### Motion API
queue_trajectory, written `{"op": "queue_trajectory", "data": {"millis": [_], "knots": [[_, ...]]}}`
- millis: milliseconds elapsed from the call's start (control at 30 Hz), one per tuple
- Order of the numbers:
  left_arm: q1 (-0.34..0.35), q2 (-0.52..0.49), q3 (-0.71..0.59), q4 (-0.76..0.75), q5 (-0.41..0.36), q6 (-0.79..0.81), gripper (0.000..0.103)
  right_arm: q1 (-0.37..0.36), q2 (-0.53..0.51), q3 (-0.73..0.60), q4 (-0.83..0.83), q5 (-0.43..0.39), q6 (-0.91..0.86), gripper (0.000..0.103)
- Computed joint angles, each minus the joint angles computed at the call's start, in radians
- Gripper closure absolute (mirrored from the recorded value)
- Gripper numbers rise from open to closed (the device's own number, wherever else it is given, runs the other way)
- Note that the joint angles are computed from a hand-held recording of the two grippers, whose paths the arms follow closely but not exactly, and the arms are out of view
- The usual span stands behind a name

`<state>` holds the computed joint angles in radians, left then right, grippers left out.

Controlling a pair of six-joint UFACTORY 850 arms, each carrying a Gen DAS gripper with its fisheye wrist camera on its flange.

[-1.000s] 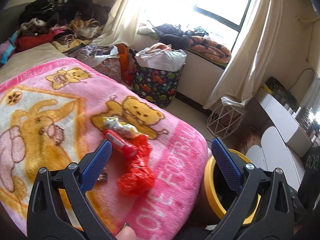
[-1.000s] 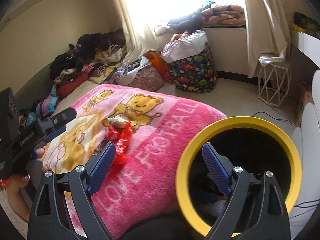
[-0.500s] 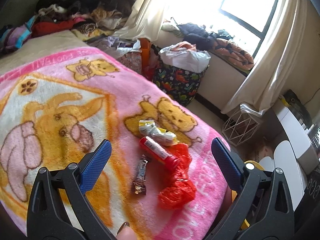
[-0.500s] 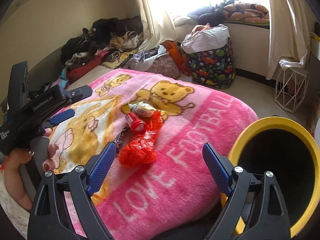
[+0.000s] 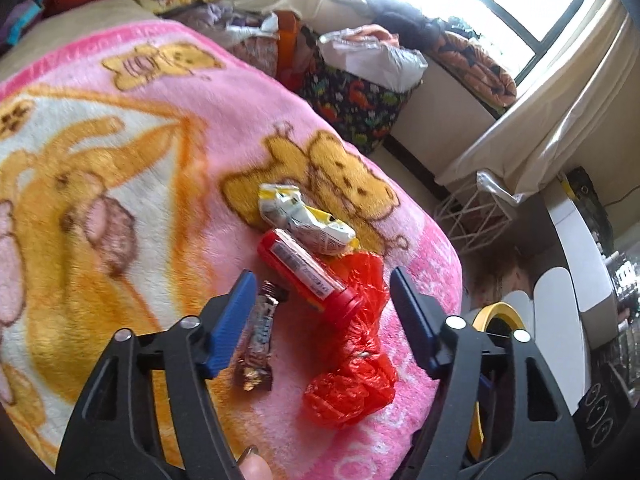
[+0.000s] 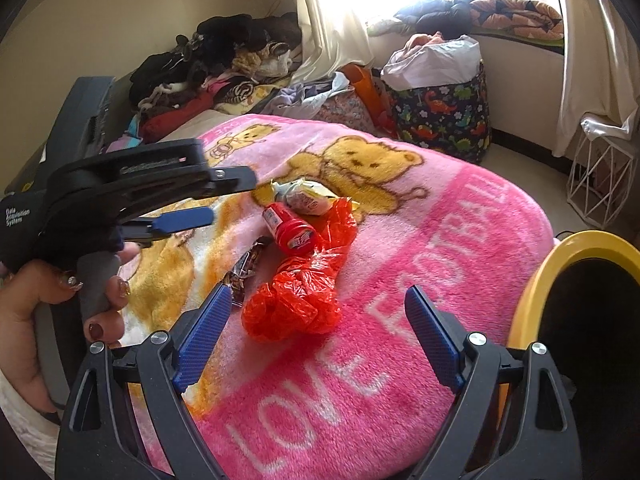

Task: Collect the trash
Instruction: 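Grasp the red cylinder can with left tool while right tool grasps red plastic bag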

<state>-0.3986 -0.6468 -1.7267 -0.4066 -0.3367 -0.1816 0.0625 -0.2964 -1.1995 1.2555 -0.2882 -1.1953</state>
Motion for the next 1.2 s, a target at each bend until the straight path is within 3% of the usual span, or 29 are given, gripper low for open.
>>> {"op": "queue_trajectory", "data": {"millis": [133,400,500,567,700,900,1200], "knots": [[0.007,-0.064,-0.085,-0.067,-0.092,0.057,0.049,-0.001,-0.034,-0.025,0.021,-0.018,-0.018,0.018],[0.018,-0.154,-0.206,-0.081,-0.211,0.062,0.049,-0.003,-0.117,-0.098,-0.106,-0.086,0.112,0.030],[0.022,-0.180,-0.235,-0.089,-0.239,0.049,0.049,-0.007,-0.141,-0.119,-0.140,-0.128,0.152,0.039],[0.023,-0.196,-0.254,-0.085,-0.254,0.033,0.049,-0.011,-0.152,-0.126,-0.148,-0.159,0.159,0.053],[0.028,-0.223,-0.281,-0.112,-0.273,0.021,0.051,-0.014,-0.147,-0.112,-0.132,-0.177,0.139,0.068],[0.030,-0.233,-0.275,-0.152,-0.265,0.017,0.058,-0.027,-0.116,-0.077,-0.114,-0.177,0.145,0.077],[0.023,-0.109,-0.088,-0.327,-0.132,0.178,0.067,-0.047,-0.062,-0.019,-0.104,-0.169,0.142,0.080]]}}
